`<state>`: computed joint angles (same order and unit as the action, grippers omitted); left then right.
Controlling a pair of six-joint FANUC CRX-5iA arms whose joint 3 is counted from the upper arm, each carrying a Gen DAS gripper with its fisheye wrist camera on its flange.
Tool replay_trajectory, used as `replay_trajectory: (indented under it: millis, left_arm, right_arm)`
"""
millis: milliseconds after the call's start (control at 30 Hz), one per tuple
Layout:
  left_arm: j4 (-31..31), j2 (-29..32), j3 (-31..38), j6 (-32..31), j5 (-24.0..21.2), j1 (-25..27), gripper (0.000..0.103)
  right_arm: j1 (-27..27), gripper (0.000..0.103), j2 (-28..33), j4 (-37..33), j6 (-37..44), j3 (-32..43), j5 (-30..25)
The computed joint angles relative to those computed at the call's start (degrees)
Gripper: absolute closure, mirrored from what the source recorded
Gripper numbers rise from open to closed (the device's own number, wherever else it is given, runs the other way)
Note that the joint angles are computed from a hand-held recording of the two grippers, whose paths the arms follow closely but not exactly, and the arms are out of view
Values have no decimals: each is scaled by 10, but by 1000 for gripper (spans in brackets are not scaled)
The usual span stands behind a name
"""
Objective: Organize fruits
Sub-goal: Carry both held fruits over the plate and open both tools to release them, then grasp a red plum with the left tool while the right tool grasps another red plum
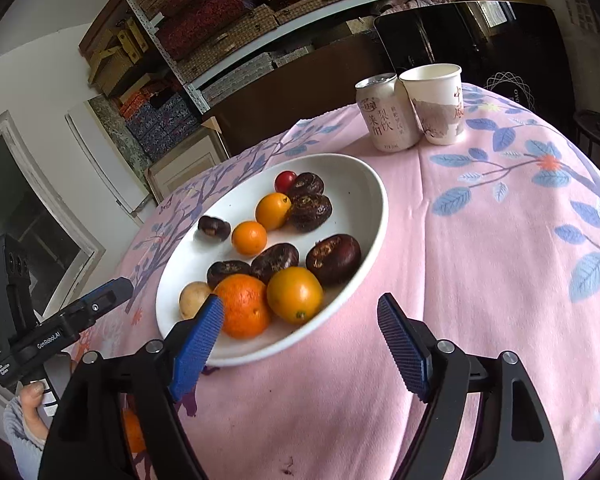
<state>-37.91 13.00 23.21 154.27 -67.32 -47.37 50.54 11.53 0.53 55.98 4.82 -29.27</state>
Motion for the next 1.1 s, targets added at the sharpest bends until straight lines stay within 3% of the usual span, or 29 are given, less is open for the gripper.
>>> replay_trajectory:
  millis: [233, 367, 533, 667, 800, 867, 1100]
  left_arm:
    - [-16, -17, -25, 21, -33, -46, 20]
    - [-17, 1, -11, -6, -61, -71, 19]
    - [-9, 25, 7, -31, -90, -79, 19]
    - [6, 25, -1, -25, -88, -70, 20]
    - [38, 21, -16, -35, -67, -52, 33]
    - [50, 21, -21, -41, -58, -45, 35]
    - [107, 6, -56, -73, 13, -18, 62]
  right_arm:
    - [18, 19, -39, 38, -32, -55, 22]
    - [17, 17, -67, 26, -46, -83, 33]
    - [22, 17, -83, 32, -56, -104, 37]
    - [27, 17, -82, 30, -42, -100, 27]
    - [29, 17, -78, 35, -41, -96, 17]
    - [31, 17, -77, 42, -45, -97, 16]
    - [37, 17, -76, 42, -24, -95, 9]
